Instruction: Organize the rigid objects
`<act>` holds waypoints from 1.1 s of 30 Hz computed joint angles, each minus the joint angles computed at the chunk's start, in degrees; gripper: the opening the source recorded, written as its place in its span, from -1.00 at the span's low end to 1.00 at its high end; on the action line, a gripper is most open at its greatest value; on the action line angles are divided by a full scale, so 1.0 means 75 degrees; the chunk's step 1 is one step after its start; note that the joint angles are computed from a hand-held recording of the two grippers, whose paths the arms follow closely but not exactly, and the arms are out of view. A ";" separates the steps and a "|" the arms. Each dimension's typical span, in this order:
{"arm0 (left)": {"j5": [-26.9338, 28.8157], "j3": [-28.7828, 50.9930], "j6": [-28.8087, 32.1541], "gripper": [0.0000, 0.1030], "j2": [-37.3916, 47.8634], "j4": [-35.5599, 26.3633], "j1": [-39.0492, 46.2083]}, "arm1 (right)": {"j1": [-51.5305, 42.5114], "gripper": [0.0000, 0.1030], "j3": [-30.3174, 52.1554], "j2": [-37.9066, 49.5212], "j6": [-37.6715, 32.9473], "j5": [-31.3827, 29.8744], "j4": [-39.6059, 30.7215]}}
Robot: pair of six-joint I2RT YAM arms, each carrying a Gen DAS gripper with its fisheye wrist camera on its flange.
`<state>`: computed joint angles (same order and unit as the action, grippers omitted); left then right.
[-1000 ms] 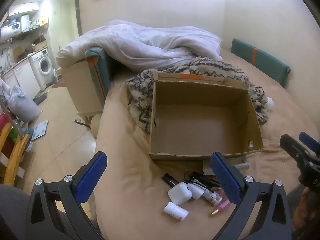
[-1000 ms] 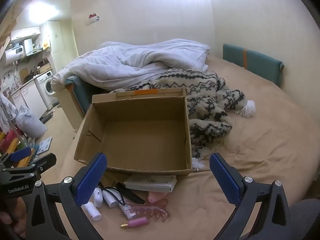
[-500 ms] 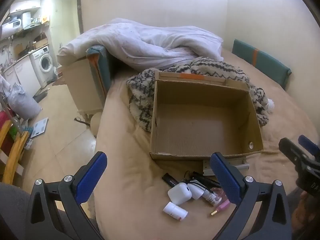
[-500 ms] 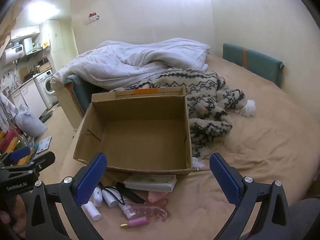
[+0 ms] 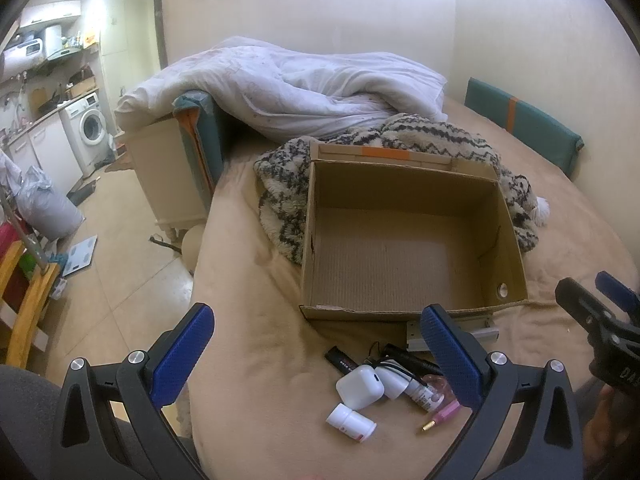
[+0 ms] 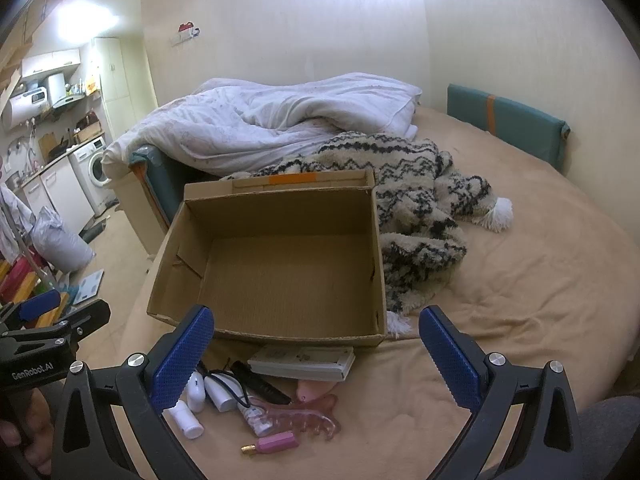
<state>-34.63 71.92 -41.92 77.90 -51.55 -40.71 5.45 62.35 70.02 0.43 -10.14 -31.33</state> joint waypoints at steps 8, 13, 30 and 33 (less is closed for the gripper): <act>0.0017 0.0039 -0.0085 1.00 -0.0013 -0.0096 0.0024 | 0.0104 1.00 -0.0039 0.0000 0.0059 0.0069 0.0004; 0.0020 0.0032 -0.0125 1.00 -0.0012 -0.0082 0.0038 | 0.0164 1.00 -0.0087 0.0026 -0.0049 0.0152 0.0046; 0.0000 -0.0051 -0.0262 1.00 0.0007 -0.0138 0.0121 | 0.0105 1.00 0.0115 0.0147 0.0120 0.0068 -0.0056; 0.0002 -0.0079 -0.0243 1.00 -0.0022 -0.0121 0.0122 | 0.0082 1.00 0.0103 0.0150 0.0095 0.0056 -0.0032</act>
<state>-34.62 71.33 -43.74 77.74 -52.46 -39.80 6.06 63.12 71.15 1.14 -9.72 -31.57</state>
